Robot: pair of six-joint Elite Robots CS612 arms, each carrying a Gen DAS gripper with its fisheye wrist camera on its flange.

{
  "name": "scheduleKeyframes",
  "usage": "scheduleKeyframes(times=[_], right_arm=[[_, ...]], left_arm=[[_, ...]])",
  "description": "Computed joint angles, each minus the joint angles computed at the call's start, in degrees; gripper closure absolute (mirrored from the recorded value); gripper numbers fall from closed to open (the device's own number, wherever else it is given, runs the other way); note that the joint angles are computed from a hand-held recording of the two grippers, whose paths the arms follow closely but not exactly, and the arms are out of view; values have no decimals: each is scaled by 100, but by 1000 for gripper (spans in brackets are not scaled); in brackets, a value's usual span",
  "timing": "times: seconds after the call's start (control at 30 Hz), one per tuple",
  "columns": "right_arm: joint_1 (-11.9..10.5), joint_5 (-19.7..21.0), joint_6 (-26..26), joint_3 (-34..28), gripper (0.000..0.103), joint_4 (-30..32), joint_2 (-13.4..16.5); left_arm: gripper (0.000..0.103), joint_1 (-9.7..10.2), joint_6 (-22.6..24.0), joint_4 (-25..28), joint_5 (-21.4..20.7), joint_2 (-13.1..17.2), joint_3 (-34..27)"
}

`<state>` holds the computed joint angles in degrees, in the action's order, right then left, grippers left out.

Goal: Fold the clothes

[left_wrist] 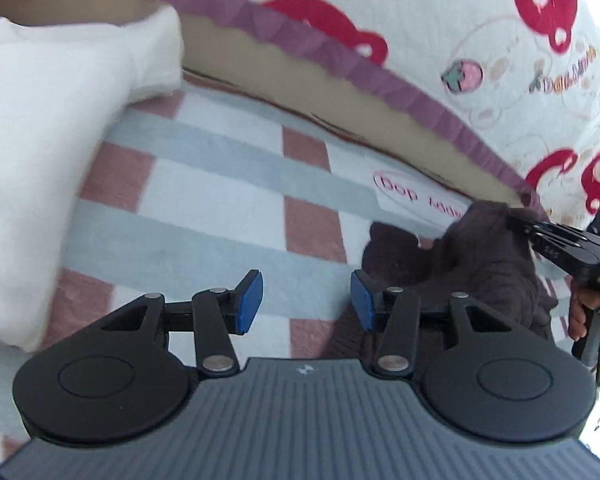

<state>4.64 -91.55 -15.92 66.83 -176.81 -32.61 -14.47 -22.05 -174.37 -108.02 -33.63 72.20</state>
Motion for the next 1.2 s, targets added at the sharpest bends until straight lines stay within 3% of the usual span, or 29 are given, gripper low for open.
scheduleKeyframes(times=[0.17,0.33,0.47,0.5,0.53,0.57,0.6,0.67,0.8,0.87,0.93,1.0,1.03,1.1,1.17,1.2], right_arm=[[17,-63,-16,-180,94,300,118],[26,157,-182,-227,94,308,119],[7,410,-204,-163,95,170,69],[-10,522,-146,-126,95,122,49],[-25,617,-73,-92,95,73,33],[-39,712,1,-60,96,23,19],[-42,747,36,-45,96,-22,15],[-33,753,94,-50,96,-170,33],[-21,1037,425,-188,97,-694,89],[-18,1386,649,-344,96,-860,137],[6,1709,845,-578,92,-788,224],[73,1870,744,-876,78,-314,319],[125,1769,645,-1008,62,127,330],[219,1452,838,-1034,60,653,266],[274,1289,1105,-924,57,962,162],[250,1441,1138,-734,57,983,59]], left_arm=[[54,-43,260,328,-352,175,-234],[44,-70,571,598,-1238,499,-698],[44,-234,878,607,-868,672,-957],[48,-280,1132,667,-760,648,-932],[57,-322,1428,749,-656,622,-911],[95,-366,1711,833,-543,598,-895],[93,-413,1965,824,-423,580,-859],[94,-498,2255,242,135,389,-502],[94,-372,1279,-1212,628,29,42],[94,-366,1038,-2218,1404,-179,463],[94,-349,766,-2728,1816,-361,847],[93,-329,429,-2548,2066,-478,1102],[93,-328,347,-2166,2230,-462,1068],[93,-311,164,-1209,2481,-431,926],[93,-158,-572,-616,2064,-238,595],[93,-115,-745,-371,1971,-145,425]])
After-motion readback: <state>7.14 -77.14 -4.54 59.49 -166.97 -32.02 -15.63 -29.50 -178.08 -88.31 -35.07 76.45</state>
